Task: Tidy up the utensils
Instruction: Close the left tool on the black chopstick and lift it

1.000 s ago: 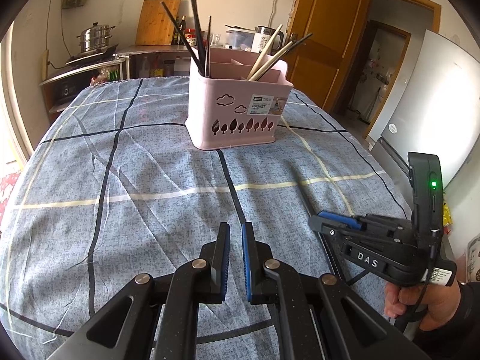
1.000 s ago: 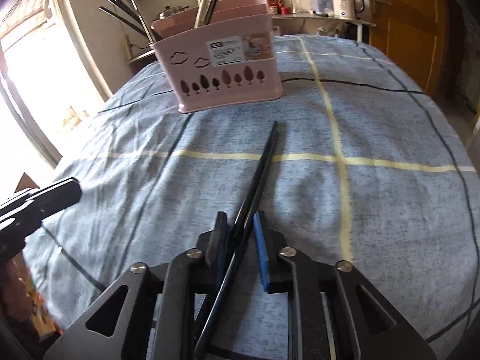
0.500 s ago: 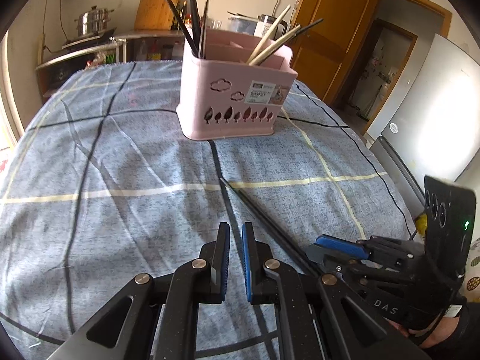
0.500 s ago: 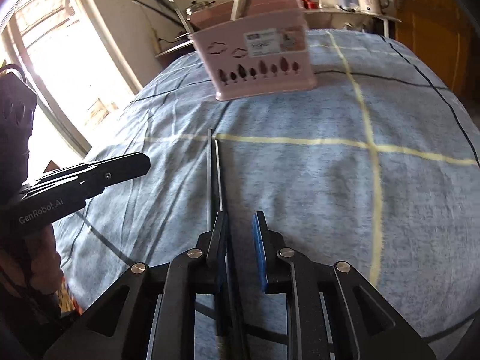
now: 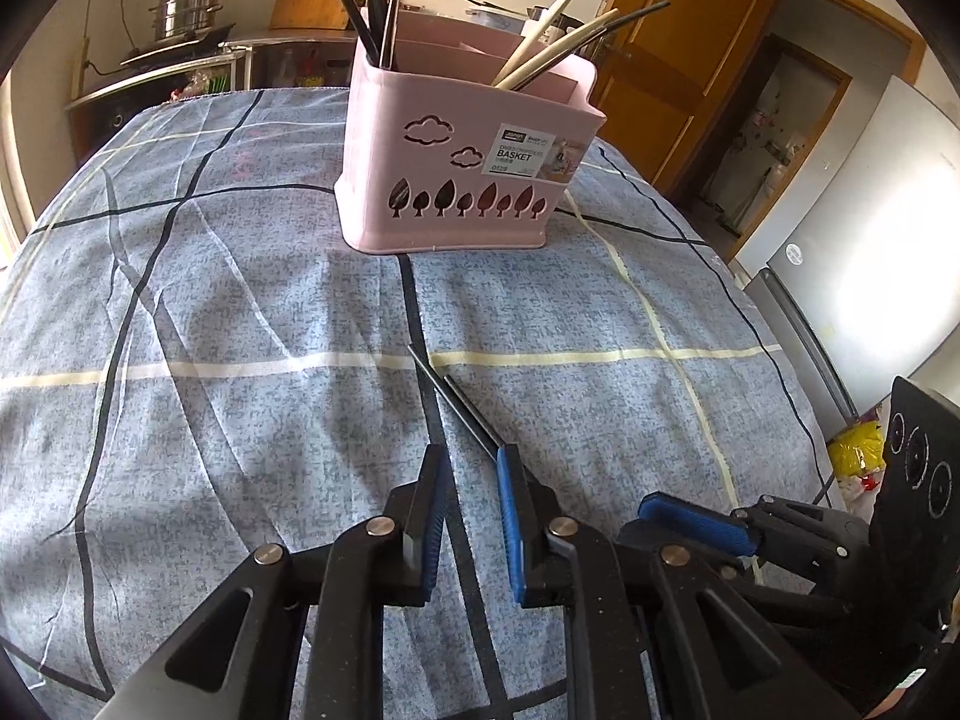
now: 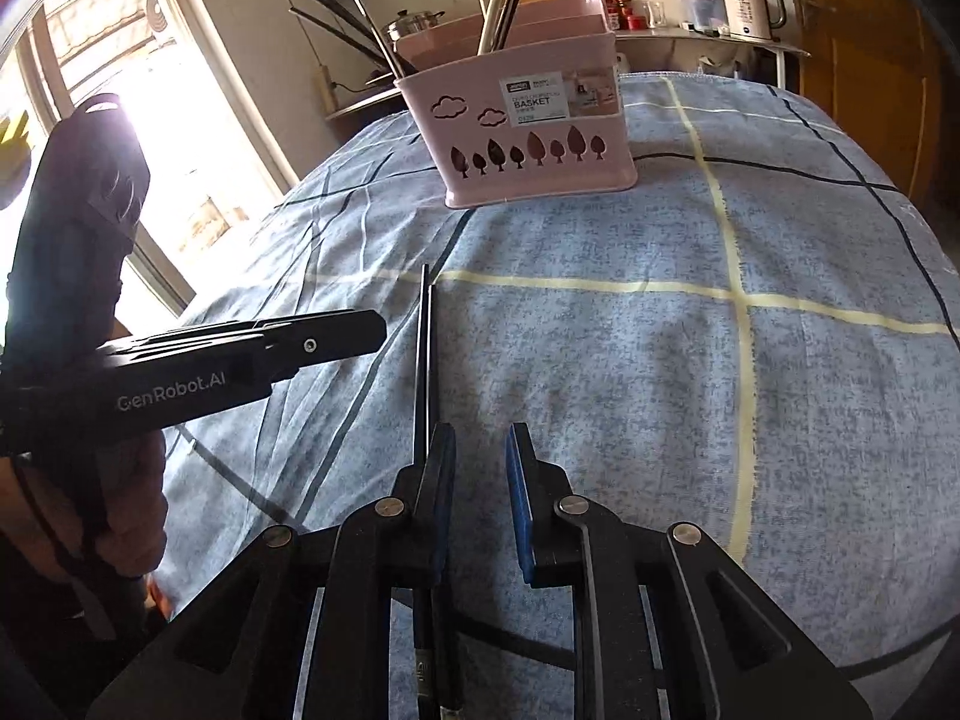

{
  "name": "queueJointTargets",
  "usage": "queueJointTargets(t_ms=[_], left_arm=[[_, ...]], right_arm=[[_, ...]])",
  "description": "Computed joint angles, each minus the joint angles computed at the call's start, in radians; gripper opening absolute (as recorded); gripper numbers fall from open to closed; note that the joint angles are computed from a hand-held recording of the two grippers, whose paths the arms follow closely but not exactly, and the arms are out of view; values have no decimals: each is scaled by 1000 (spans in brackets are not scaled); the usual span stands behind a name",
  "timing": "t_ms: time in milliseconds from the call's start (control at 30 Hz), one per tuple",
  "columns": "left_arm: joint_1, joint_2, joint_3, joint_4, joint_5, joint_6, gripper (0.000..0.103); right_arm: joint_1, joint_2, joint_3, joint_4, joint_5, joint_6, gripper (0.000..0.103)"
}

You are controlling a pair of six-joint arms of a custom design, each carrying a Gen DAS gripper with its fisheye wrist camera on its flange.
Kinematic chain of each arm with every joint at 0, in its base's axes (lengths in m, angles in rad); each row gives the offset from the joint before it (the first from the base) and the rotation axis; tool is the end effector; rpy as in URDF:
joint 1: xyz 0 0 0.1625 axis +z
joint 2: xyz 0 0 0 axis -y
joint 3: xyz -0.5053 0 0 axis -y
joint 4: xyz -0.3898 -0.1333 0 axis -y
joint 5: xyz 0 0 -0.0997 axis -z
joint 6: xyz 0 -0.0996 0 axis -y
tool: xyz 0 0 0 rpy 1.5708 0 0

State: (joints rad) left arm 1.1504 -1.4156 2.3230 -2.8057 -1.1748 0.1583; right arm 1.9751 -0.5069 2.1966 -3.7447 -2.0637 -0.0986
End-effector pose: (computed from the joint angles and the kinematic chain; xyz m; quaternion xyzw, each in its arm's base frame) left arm -0.0237 -0.4737 0.2997 0.2453 0.9363 -0.1838 0.1715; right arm 0.2856 -0.4484 -0.0105 0.1776 -0.9264 0.2659 0.1987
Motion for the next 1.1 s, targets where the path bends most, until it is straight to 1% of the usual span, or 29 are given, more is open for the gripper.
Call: queueJointTargets(t_ms=[233, 300, 400, 467, 633, 700, 733, 800, 867, 967, 1100], left_arm=[[-1, 0, -1, 4, 7, -5, 16], [-1, 0, -2, 4, 9, -6, 16], [-1, -1, -1, 6, 8, -10, 16], [-1, 0, -1, 9, 9, -13, 16], [2, 5, -5, 18, 4, -26, 16], [4, 7, -9, 22, 2, -35, 16], [6, 8, -10, 25, 0, -38, 16], [7, 11, -14, 31, -5, -42, 16], [8, 21, -20, 40, -9, -47, 16], [6, 48, -29, 48, -6, -65, 16], [-19, 87, -24, -4, 25, -46, 16]], right_arm=[[0, 6, -13, 41, 24, -23, 18], [5, 8, -19, 50, 11, -32, 18], [3, 7, -19, 59, 16, -34, 18], [11, 9, -26, 71, -1, -47, 18], [11, 10, -31, 80, -3, -59, 18], [20, 17, -36, 73, -45, -78, 18], [19, 18, -35, 66, -48, -81, 18], [11, 14, -24, 43, -51, -61, 18], [12, 16, -20, 18, -89, -46, 18], [8, 11, -6, -7, -115, -18, 18], [8, 5, 8, -30, -150, 17, 18]])
